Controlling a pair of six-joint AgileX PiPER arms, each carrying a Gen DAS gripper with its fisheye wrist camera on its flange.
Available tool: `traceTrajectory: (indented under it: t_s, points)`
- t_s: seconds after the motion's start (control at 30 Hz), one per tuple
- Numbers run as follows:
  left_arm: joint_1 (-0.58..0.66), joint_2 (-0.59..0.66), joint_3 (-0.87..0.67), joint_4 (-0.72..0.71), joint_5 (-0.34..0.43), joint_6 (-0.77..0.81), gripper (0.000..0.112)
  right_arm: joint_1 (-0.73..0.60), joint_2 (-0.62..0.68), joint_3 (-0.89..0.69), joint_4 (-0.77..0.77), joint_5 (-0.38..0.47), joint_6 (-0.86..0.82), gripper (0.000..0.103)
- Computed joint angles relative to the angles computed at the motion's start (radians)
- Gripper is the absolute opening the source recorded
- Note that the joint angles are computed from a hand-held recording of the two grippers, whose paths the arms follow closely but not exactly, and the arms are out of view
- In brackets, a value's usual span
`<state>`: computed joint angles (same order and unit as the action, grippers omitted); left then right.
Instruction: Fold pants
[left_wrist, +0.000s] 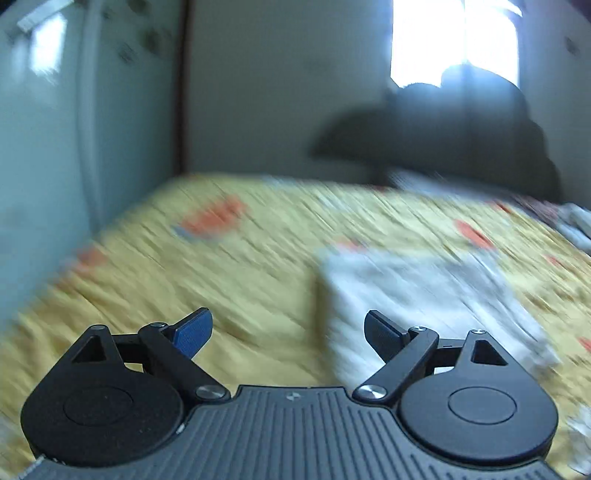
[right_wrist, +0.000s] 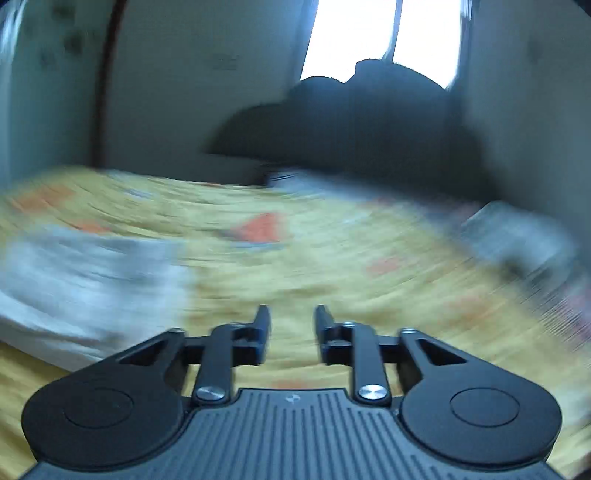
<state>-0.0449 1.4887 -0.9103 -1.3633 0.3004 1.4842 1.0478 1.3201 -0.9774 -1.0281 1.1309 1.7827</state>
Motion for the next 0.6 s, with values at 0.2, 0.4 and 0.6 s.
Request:
traceTrajectory:
  t_s: [0.2,0.4,0.6]
  points:
    - [-0.245,0.017,0.088,0.465,-0.099,-0.505,0.092,-0.023,0.285,-0.173,0.106,-0.201,-0.006,0.06]
    - [-0.275,0.049,0.119,0.634,-0.168,-0.697,0.103,0.05,0.437,-0.253,0.103,-0.074,-0.005,0.083]
    - [-0.287,0.053,0.131,0.778,-0.212,-0.84,0.103,0.057,0.444,-0.245,0.088,-0.038,0.052,0.095]
